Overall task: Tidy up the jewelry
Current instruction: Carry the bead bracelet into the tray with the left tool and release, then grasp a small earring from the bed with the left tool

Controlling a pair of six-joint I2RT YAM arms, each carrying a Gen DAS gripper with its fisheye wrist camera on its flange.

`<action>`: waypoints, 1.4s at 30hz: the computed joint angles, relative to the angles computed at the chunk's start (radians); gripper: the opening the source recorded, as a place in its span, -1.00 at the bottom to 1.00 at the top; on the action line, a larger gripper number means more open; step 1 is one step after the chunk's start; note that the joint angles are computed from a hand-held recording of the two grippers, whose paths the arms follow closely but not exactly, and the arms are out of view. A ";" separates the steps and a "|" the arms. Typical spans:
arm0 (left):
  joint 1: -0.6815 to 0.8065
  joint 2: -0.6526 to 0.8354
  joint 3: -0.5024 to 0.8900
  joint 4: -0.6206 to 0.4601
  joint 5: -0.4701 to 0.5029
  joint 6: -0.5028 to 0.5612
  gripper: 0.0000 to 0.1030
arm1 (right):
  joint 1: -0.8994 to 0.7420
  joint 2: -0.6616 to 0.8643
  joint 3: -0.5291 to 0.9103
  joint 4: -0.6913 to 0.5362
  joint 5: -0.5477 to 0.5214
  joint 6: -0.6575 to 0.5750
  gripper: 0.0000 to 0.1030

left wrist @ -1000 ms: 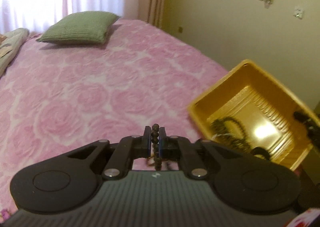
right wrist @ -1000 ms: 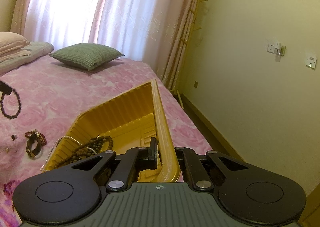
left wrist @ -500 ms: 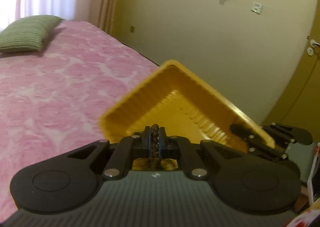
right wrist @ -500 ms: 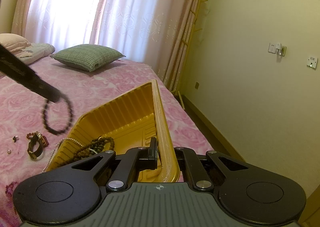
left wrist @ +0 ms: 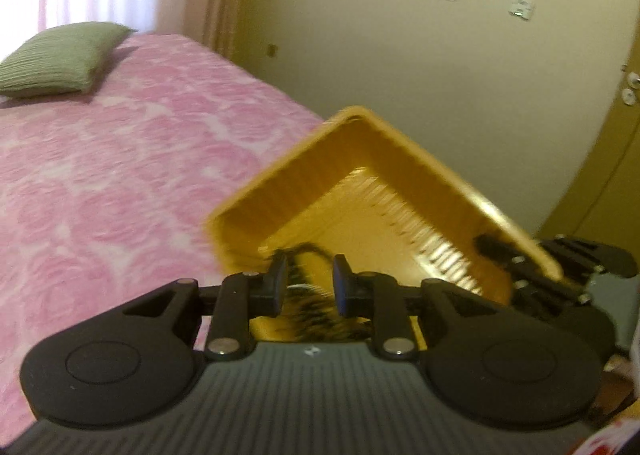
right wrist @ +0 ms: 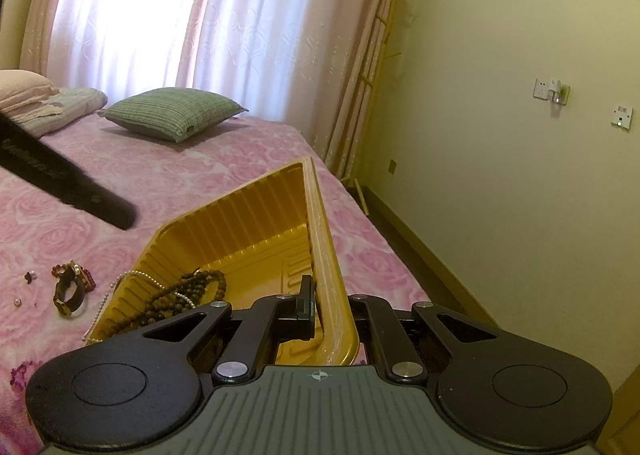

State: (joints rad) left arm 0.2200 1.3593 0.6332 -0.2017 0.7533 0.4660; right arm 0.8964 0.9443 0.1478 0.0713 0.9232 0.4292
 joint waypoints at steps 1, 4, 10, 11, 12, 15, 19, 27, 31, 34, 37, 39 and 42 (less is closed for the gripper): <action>0.024 0.011 0.007 -0.007 0.006 0.014 -0.60 | 0.002 0.003 0.002 -0.002 0.003 0.002 -0.89; 0.112 0.054 0.012 0.012 0.007 0.050 -0.60 | 0.002 -0.001 0.001 -0.006 0.002 0.005 -0.89; 0.264 0.162 0.026 0.061 -0.020 0.102 -0.60 | 0.005 -0.017 0.001 -0.023 0.004 0.001 -0.89; 0.282 0.179 0.025 0.071 -0.028 0.113 -0.60 | 0.004 -0.018 0.001 -0.023 0.004 0.001 -0.89; 0.302 0.192 0.023 0.075 -0.029 0.123 -0.60 | 0.004 -0.019 0.001 -0.024 0.003 0.000 -0.89; 0.360 0.245 0.018 0.103 -0.037 0.150 -0.60 | 0.003 -0.027 0.000 -0.031 0.003 -0.003 -0.89; 0.413 0.295 -0.018 0.145 -0.043 0.203 -0.60 | 0.002 -0.028 0.001 -0.034 0.003 -0.003 -0.89; 0.413 0.340 -0.139 0.310 -0.059 0.239 -0.60 | 0.003 -0.051 0.001 -0.065 0.004 0.000 -0.89; 0.385 0.349 -0.190 0.411 -0.085 0.221 -0.60 | 0.003 -0.058 0.001 -0.073 0.005 0.000 -0.89; 0.371 0.366 -0.207 0.477 -0.099 0.195 -0.60 | 0.004 -0.061 0.001 -0.077 0.005 0.001 -0.89; 0.361 0.371 -0.213 0.505 -0.107 0.181 -0.60 | 0.006 -0.055 -0.001 -0.070 0.007 0.001 -0.89; 0.360 0.369 -0.214 0.504 -0.111 0.189 -0.64 | 0.004 -0.057 -0.003 -0.068 0.006 -0.002 -0.89; 0.368 0.358 -0.214 0.488 -0.108 0.201 -0.81 | 0.004 -0.058 -0.005 -0.067 0.006 -0.002 -0.89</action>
State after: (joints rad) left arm 0.5878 1.7177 0.4195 0.2859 0.6451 0.6666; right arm 0.9000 0.8862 0.1431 0.0044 0.9295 0.4272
